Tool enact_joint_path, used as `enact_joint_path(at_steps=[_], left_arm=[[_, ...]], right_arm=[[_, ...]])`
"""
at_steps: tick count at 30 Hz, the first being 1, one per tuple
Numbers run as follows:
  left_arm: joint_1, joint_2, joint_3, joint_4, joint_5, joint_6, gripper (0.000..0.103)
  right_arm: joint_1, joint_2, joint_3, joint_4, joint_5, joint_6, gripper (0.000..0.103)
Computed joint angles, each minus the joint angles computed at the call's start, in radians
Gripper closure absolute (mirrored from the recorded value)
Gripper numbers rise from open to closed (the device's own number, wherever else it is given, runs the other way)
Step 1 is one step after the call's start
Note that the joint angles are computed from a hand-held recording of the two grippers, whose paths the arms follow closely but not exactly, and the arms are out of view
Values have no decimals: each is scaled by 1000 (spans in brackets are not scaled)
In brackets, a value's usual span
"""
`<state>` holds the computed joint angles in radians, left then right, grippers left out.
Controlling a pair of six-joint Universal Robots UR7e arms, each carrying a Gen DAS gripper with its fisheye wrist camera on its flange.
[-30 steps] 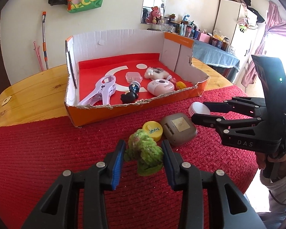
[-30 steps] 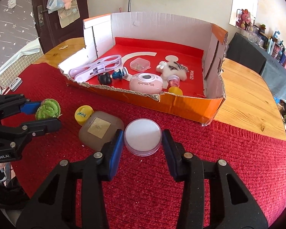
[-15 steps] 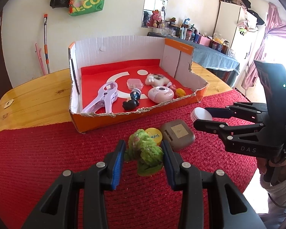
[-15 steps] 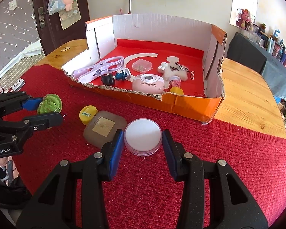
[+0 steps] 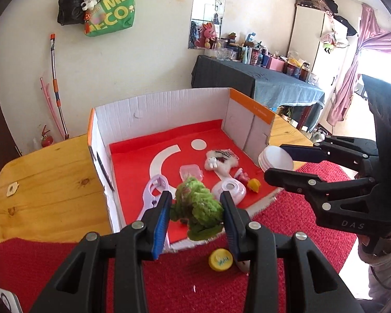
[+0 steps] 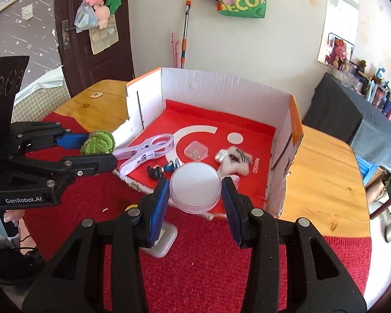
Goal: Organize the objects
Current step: 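Carry the green toy in left tool into the box while right tool carries the container, then lower the green toy with left tool while right tool lowers the container onto the mat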
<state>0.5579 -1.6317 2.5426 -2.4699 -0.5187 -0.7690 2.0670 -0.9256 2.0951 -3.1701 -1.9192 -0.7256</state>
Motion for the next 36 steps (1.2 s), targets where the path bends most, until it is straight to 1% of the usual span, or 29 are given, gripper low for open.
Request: enact_joint_path(at_steps=[1, 3, 7, 10, 12, 14, 18, 21, 26, 29, 36], left_arm=[[41, 25, -31, -38, -10, 53, 63], [110, 65, -87, -78, -35, 123, 63], [222, 147, -196, -76, -60, 199, 63], [268, 202, -254, -37, -44, 222, 63], [299, 236, -289, 1, -32, 215, 63], [333, 263, -320, 20, -41, 222, 63], [378, 299, -354, 53, -35, 224, 63], [409, 320, -379, 57, -58, 233, 63], [433, 353, -410, 69, -54, 235, 63], [450, 362, -427, 70, -74, 232, 63], [467, 383, -461, 128, -57, 196, 63]], right_arm=[[5, 19, -31, 12, -6, 5, 63], [10, 52, -91, 58, -23, 14, 63], [15, 147, -219, 110, -99, 23, 63], [13, 215, -308, 151, -158, 31, 63], [9, 252, -362, 190, -187, 40, 63], [5, 286, -408, 216, -214, 46, 63], [-7, 335, -475, 260, -258, 63, 63], [-9, 370, -522, 285, -293, 72, 63], [-19, 413, -595, 364, -315, 128, 63], [-23, 431, -621, 382, -335, 143, 63], [-27, 462, -675, 437, -372, 183, 63]])
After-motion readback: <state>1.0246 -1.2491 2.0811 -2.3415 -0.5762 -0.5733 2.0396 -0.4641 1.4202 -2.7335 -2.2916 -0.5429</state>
